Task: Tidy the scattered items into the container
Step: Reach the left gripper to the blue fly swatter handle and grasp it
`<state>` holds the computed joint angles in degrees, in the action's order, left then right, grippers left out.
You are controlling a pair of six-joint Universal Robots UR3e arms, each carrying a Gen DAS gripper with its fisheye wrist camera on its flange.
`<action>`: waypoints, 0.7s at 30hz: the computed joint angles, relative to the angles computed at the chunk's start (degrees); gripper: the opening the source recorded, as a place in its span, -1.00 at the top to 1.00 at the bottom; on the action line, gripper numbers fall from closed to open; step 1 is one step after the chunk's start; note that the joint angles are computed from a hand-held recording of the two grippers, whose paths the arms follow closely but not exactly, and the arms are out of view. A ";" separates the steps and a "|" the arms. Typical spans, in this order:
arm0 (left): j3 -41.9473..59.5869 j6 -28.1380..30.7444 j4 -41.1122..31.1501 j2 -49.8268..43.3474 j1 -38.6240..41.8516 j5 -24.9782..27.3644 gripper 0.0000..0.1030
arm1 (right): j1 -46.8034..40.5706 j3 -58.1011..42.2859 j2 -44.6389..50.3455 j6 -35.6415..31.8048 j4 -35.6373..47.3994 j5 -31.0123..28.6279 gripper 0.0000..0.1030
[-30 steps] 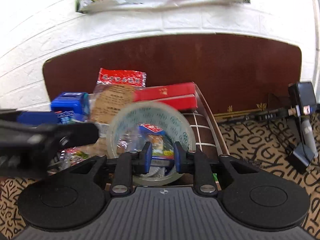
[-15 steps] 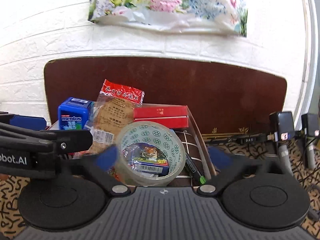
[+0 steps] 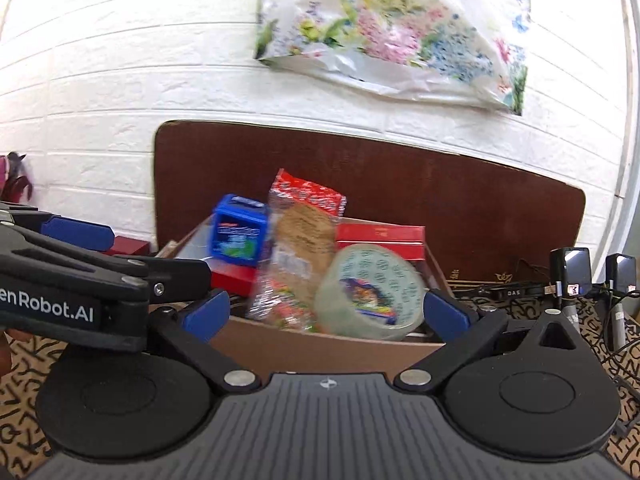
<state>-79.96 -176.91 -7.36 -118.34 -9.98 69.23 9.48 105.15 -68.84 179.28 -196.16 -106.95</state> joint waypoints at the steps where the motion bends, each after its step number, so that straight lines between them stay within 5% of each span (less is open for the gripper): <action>1: -3.44 -0.33 1.31 1.65 1.26 -0.68 -1.00 | 1.13 -0.06 0.24 0.21 0.11 -0.53 -0.99; 11: -29.13 -0.44 12.31 11.03 16.58 -3.70 -1.00 | 12.26 -9.28 9.75 -1.37 5.93 -1.05 -0.99; 17: -25.51 -3.36 14.83 5.51 23.43 -2.79 -1.00 | 15.95 -19.58 16.39 -1.06 12.39 1.12 -0.99; 21: -15.04 -6.03 10.33 -0.87 24.76 0.03 -1.00 | 16.75 -24.90 19.89 -0.64 15.95 2.46 -0.99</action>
<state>-95.00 -182.94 2.97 -119.21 14.78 69.26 26.23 80.25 -48.96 178.64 -180.20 -104.48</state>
